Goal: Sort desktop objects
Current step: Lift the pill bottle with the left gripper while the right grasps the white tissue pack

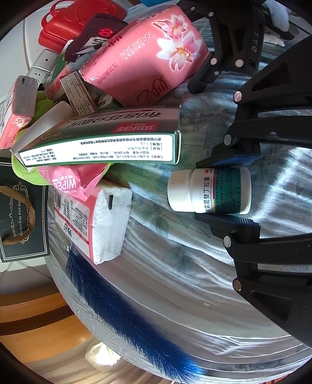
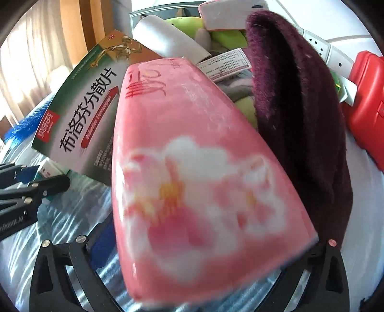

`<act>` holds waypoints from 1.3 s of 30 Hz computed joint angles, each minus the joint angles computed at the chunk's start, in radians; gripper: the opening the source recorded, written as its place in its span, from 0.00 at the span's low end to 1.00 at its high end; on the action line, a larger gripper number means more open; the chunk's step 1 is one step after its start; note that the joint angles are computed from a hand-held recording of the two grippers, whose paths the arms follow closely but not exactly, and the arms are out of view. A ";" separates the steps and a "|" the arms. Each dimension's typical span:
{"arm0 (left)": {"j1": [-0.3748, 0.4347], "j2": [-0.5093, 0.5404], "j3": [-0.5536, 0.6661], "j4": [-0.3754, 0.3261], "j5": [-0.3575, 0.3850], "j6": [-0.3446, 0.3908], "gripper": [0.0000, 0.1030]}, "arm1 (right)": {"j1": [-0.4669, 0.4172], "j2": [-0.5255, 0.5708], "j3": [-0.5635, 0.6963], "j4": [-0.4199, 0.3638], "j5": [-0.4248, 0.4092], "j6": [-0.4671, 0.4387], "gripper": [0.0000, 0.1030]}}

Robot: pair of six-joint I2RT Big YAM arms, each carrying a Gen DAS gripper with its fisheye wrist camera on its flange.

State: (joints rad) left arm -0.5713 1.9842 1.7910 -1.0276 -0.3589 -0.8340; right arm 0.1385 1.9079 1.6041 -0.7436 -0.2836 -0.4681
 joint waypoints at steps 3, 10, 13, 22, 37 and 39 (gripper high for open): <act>0.005 0.007 0.014 -0.014 0.009 0.000 0.33 | 0.008 0.028 0.067 -0.094 0.024 -0.021 0.96; 0.007 0.011 0.024 -0.026 0.015 0.007 0.33 | -0.002 -0.020 0.083 -0.159 -0.021 0.011 0.66; 0.000 0.004 0.021 -0.047 0.032 -0.012 0.33 | -0.011 0.009 0.141 -0.260 -0.047 0.058 0.50; -0.115 -0.133 -0.109 -0.028 0.002 -0.112 0.33 | -0.075 -0.207 -0.095 -0.283 -0.113 0.093 0.49; -0.319 -0.066 0.215 -0.224 -0.195 -0.101 0.33 | -0.290 -0.489 -0.262 -0.226 -0.237 -0.034 0.49; -0.345 -0.038 0.281 -0.251 -0.215 -0.098 0.33 | -0.328 -0.518 -0.260 -0.250 -0.270 -0.052 0.49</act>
